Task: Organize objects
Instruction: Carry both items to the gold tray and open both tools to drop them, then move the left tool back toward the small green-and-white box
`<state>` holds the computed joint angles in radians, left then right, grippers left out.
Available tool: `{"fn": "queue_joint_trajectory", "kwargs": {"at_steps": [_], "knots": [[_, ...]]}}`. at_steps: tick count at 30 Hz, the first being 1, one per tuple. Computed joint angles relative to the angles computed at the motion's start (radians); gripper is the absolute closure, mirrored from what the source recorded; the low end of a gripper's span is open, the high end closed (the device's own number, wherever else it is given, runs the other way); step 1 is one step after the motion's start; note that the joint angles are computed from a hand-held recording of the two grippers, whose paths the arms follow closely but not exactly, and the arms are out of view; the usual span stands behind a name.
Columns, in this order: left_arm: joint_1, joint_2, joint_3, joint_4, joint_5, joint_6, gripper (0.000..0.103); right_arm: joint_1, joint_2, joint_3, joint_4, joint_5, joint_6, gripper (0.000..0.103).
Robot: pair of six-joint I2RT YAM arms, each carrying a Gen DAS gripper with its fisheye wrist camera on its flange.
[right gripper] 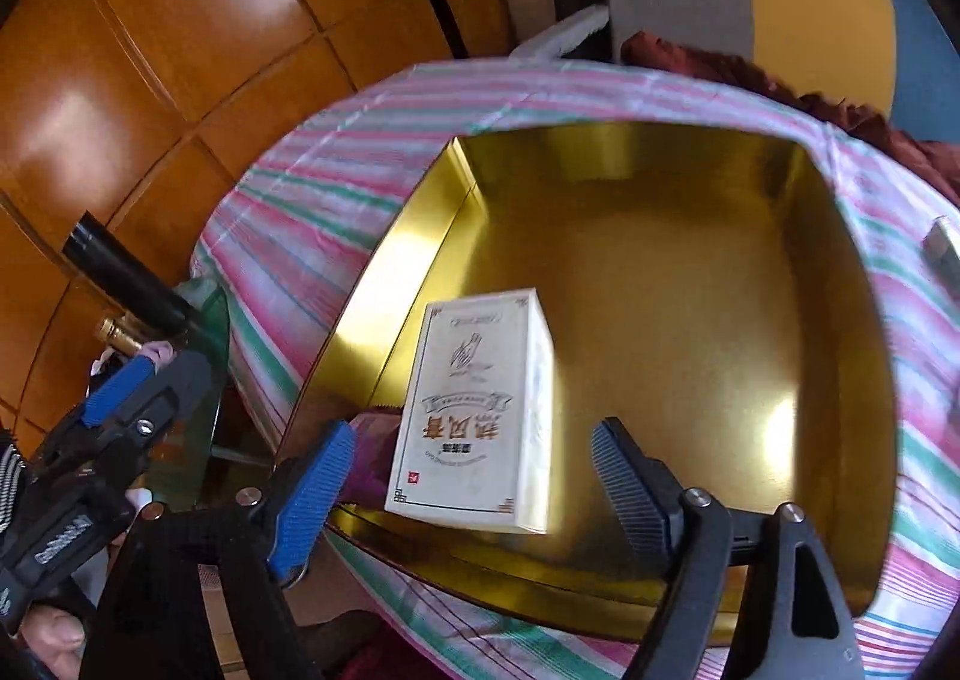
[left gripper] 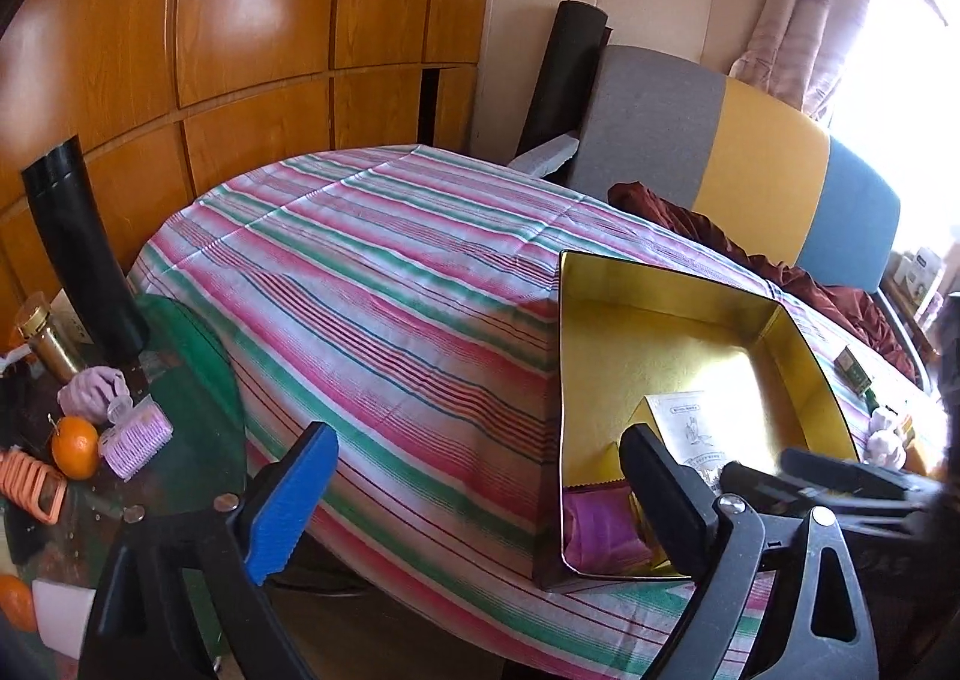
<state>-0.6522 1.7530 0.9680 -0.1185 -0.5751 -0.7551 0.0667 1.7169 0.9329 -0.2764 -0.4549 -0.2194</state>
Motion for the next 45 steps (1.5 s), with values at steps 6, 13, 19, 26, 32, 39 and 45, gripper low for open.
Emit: {"fn": "queue_joint_trajectory", "kwargs": {"at_steps": [6, 13, 19, 26, 32, 39, 45], "knots": [[-0.044, 0.012, 0.034, -0.014, -0.034, 0.039, 0.001, -0.075, -0.128, -0.100, 0.108, 0.065, -0.029, 0.018], [-0.093, 0.047, 0.106, -0.042, -0.028, 0.074, 0.001, -0.222, -0.137, -0.077, 0.103, 0.041, -0.060, 0.018], [-0.128, 0.086, 0.175, -0.073, -0.022, 0.100, 0.001, -0.357, -0.095, -0.035, 0.097, 0.021, -0.062, 0.018], [-0.167, 0.148, 0.272, -0.107, -0.001, 0.138, 0.001, -0.502, -0.019, 0.041, 0.080, 0.038, -0.075, 0.018], [-0.193, 0.211, 0.368, -0.136, 0.017, 0.182, 0.000, -0.612, 0.044, 0.138, 0.049, 0.049, -0.090, 0.018], [-0.222, 0.275, 0.474, -0.160, 0.043, 0.227, 0.000, -0.723, 0.147, 0.307, 0.013, 0.053, -0.107, 0.018], [-0.233, 0.322, 0.550, -0.153, 0.143, 0.271, 0.000, -0.809, 0.300, 0.500, 0.022, 0.104, -0.059, 0.018]]}}
